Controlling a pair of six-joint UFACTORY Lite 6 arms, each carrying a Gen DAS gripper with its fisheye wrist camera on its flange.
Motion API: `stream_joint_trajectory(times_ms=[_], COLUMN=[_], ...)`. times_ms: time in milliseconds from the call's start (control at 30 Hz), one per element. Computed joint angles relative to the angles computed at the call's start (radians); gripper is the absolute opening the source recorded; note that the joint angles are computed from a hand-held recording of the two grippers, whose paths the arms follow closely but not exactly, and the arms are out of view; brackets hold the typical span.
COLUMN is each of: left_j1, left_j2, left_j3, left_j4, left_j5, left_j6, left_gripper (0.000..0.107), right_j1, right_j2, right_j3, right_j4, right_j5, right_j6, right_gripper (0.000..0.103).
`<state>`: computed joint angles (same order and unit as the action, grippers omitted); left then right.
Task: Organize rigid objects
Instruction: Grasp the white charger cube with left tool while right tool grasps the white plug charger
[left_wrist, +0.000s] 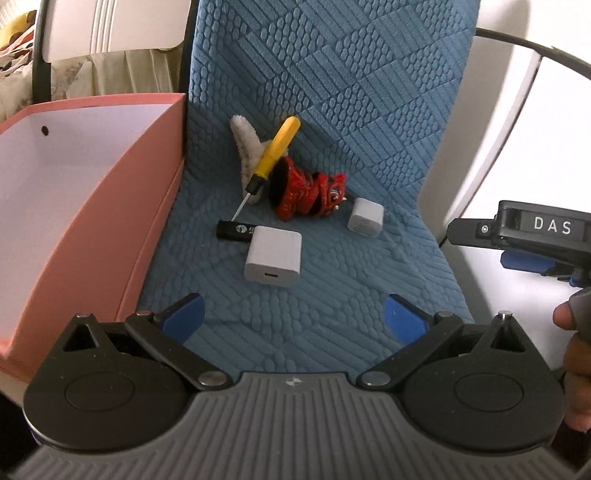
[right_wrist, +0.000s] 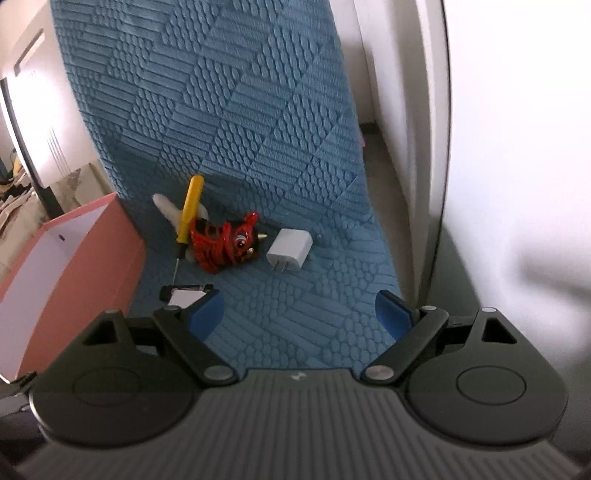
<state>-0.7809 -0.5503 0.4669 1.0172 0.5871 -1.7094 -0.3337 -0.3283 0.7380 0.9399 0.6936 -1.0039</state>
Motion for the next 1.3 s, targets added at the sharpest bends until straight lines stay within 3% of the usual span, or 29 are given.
stream_joint_trajectory(times_ms=[300, 367, 467, 533, 733, 900, 1300], left_j1=[0.186, 0.207, 0.245, 0.264, 0.328, 0.379, 0.373], left_j2=[0.203, 0.243, 0.298, 0.33, 0.429, 0.486, 0.594], left_j3=[0.059, 0.073, 0.094, 0.104, 0.133, 0.149, 0.215], left_j4=[0.255, 0.334, 0.425, 0.482, 0.686, 0.871, 0.932], left_j5=[-0.158, -0.169, -0.202, -0.221, -0.297, -0.322, -0.293], left_j6=[-0.15, -0.214, -0.281, -0.324, -0.488, -0.667, -0.69], left_gripper=[0.103, 0.103, 0.102, 0.097, 0.078, 0.07, 0.056], right_j1=[0.131, 0.158, 0.187, 0.204, 0.273, 0.33, 0.385], right_j2=[0.236, 0.293, 0.403, 0.459, 0.597, 0.692, 0.876], right_j3=[0.109, 0.142, 0.211, 0.249, 0.352, 0.434, 0.609], right_j4=[0.104, 0.121, 0.128, 0.121, 0.132, 0.068, -0.122], right_j5=[-0.135, -0.16, -0.175, -0.183, -0.234, -0.294, -0.337], right_j6=[-0.074, -0.089, -0.09, -0.084, -0.099, -0.017, 0.197], right_gripper=[0.089, 0.081, 0.077, 0.071, 0.07, 0.063, 0.057])
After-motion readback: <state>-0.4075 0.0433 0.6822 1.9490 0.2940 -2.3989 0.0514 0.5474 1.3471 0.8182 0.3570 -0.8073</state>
